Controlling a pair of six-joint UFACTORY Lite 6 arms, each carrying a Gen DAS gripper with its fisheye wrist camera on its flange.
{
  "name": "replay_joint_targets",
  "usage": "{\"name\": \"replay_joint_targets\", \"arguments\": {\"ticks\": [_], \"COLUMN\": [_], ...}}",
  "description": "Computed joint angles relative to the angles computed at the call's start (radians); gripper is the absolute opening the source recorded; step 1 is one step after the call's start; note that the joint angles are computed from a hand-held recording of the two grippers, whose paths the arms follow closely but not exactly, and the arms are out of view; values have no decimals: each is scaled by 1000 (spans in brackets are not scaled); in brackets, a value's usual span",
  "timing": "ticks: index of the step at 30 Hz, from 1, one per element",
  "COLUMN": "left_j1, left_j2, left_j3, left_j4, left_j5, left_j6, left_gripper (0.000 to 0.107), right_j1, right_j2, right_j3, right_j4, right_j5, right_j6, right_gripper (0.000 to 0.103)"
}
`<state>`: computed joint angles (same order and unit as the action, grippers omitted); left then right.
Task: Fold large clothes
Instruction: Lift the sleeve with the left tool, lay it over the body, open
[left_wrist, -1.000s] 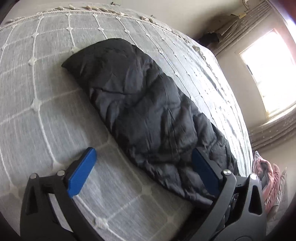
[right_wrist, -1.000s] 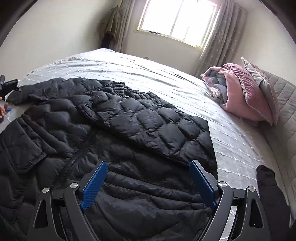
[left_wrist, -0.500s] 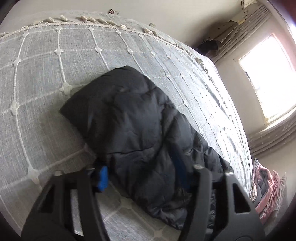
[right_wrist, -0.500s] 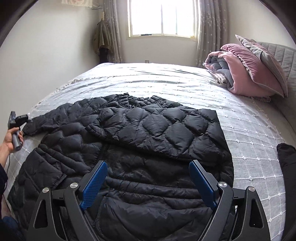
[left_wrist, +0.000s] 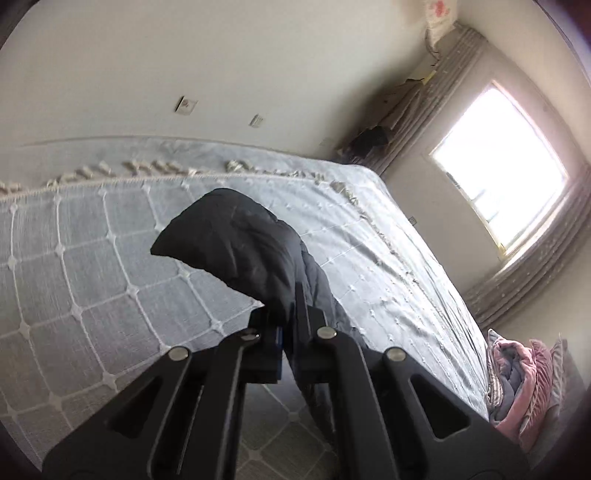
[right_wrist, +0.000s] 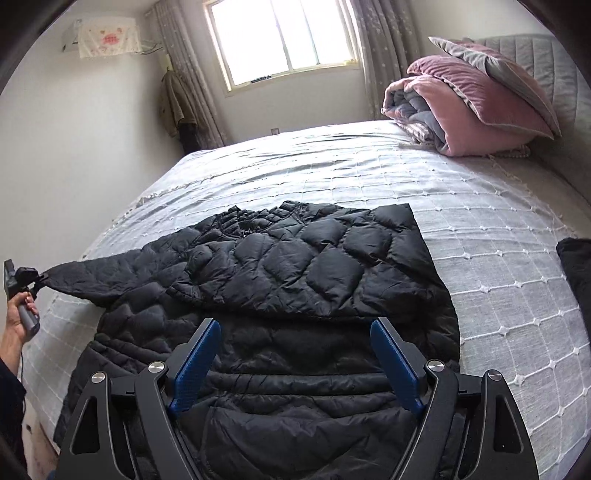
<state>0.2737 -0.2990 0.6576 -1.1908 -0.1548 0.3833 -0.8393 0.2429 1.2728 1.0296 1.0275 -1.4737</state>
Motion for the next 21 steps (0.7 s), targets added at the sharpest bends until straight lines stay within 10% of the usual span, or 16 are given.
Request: {"name": "replay_joint_targets", "arguments": {"ticks": [5, 10, 21], "left_j1": [-415, -802, -1081], "left_j2": [-134, 76, 931], "left_j3": [47, 338, 1214], "left_j4": [-417, -519, -601], "left_j5": [-292, -520, -487], "left_j6": [320, 439, 673], "left_gripper": [4, 5, 7], "right_j1": [-31, -49, -134], "right_j2": [155, 216, 449], "right_j3": [173, 247, 576], "right_j4": [-73, -94, -101], "right_j5": [142, 199, 343], "right_j6": [156, 242, 439], "right_gripper": [84, 84, 85]}}
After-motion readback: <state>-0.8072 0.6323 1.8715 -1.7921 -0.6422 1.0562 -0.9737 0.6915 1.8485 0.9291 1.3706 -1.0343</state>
